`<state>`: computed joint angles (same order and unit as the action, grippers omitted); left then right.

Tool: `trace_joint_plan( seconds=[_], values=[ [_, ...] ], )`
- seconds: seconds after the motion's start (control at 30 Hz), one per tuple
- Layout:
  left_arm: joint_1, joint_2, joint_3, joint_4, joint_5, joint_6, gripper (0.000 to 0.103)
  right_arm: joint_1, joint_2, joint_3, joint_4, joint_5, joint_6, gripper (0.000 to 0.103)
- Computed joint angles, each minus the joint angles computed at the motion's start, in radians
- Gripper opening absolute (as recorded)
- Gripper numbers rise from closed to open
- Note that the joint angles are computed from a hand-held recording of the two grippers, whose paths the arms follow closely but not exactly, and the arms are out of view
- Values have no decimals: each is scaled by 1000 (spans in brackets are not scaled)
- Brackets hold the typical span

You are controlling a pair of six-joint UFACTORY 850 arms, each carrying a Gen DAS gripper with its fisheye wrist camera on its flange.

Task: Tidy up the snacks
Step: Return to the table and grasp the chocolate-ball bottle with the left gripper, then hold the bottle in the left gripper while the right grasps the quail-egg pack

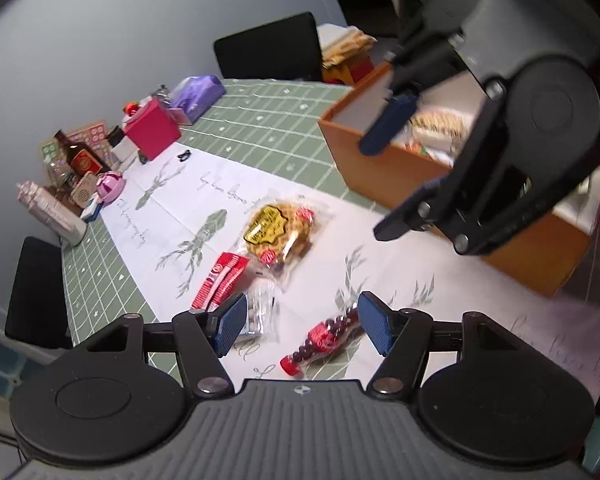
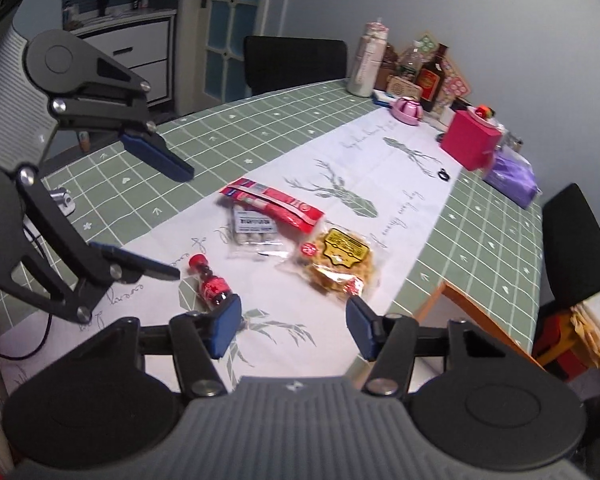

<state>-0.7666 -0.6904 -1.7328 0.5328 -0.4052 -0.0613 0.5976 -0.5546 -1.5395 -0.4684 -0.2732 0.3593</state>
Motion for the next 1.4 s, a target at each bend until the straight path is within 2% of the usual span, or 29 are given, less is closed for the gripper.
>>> trace_joint_plan(
  seconds=[0.1, 0.17, 0.2, 0.43, 0.53, 0.7, 0.87, 1.07, 1.13, 1.27, 1.4],
  values=[
    [9, -33, -17, -57, -22, 112, 74, 2, -51, -64, 107, -46, -138, 57],
    [5, -73, -59, -35, -83, 112, 64, 5, -81, -101, 92, -72, -147, 57],
    [4, -87, -68, -21, -101, 106, 62, 5, -96, -119, 90, -86, -154, 57],
    [23, -169, -154, -195, -119, 297, 62, -12, -201, -251, 174, -204, -215, 57],
    [27, -222, -221, -229, -162, 342, 61, -26, -225, -281, 236, -220, -251, 57],
    [40, -291, -318, -310, -229, 372, 50, -40, -251, -314, 273, -242, -275, 57],
    [49, -324, -378, -345, -271, 333, 43, -49, -276, -351, 315, -252, -303, 59],
    [68, -364, -455, -402, -342, 194, 41, -52, -314, -412, 376, -268, -337, 59],
    [73, -385, -486, -405, -388, 134, 37, -49, -325, -426, 381, -270, -343, 59],
    [94, -333, -395, -446, -332, 54, 34, -46, -344, -452, 400, -279, -358, 59],
    [108, -279, -318, -406, -303, -61, 34, -44, -371, -495, 427, -291, -388, 59]
  ],
)
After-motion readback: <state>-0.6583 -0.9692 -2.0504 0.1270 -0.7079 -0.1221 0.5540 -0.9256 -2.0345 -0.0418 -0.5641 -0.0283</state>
